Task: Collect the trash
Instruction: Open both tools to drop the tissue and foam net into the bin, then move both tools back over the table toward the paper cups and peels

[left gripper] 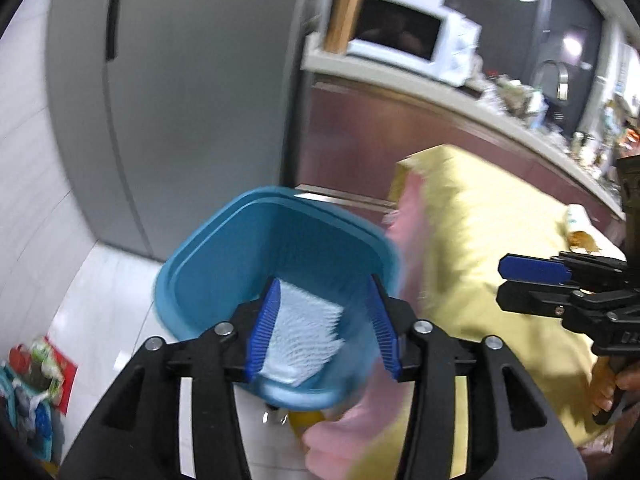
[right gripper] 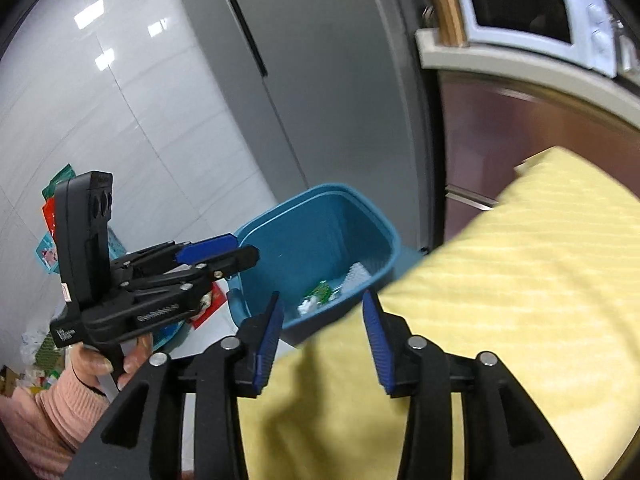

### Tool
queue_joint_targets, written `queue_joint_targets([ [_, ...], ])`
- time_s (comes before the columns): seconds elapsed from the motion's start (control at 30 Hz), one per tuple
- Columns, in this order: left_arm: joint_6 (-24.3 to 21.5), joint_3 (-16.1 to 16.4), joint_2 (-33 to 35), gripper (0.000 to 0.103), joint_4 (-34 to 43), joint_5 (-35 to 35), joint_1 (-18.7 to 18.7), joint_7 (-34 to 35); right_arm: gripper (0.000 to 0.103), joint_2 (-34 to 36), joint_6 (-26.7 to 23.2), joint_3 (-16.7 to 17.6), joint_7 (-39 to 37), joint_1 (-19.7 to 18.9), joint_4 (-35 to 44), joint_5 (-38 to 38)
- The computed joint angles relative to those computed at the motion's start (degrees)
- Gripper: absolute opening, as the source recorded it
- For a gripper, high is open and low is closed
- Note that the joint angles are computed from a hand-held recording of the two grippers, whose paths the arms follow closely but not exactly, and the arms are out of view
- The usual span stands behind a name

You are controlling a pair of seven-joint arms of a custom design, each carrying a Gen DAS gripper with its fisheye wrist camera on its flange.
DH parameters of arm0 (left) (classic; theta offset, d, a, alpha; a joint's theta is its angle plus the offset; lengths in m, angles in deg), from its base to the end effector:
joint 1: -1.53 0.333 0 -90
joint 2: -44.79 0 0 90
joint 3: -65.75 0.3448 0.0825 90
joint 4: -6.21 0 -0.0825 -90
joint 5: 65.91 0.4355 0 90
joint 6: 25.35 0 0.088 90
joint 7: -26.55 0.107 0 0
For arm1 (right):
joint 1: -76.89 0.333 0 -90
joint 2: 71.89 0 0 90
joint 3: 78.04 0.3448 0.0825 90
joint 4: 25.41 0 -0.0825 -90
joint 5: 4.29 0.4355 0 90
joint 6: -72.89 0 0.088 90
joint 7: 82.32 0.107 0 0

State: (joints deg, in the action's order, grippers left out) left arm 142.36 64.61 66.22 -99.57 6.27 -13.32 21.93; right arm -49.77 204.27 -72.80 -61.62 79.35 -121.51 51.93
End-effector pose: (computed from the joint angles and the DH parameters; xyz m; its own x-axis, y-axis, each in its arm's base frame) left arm 0.6658 -0.2521 0.3675 0.1333 -0.9752 0.1767 -0.6303 -0.2210 -0.7442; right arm 0.7355 0.1102 0.4143 0.7265 -0.6127 -0.3112 -0.6179 -0.3843 -0.6859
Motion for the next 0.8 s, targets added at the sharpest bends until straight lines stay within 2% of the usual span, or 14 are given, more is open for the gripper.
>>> queue_joint_targets([
  [0.1,1.87,-0.15,0.17,0.048,1.57,3.14,-1.27,-0.76,0.042,-2.49,1.07,-0.49,-2.47,-1.82,-2.66,3.46],
  [0.2,3.77,-1.03,1.25,0.049,3.69,3.31,-2.02,1.29,0.043,-4.38,1.92,-1.54,-4.00,-3.31,-4.66,6.36],
  [0.37,6.09,-3.06,4.66,0.050,7.97,-2.98,-3.29,10.39,0.044,-6.41,4.65,-3.45,-5.46,-5.53,-7.25,10.94],
  [0.57,6.10,-10.41,11.30,0.050,14.86,-16.41,-1.78,28.52,0.045,-7.33,9.46,-5.86,-5.53,-8.43,-8.71,14.20],
  [0.8,0.99,-20.60,22.14,0.051,28.64,-28.66,-0.12,49.15,0.046,-6.11,12.82,-7.36,-3.86,-12.35,-7.53,16.34],
])
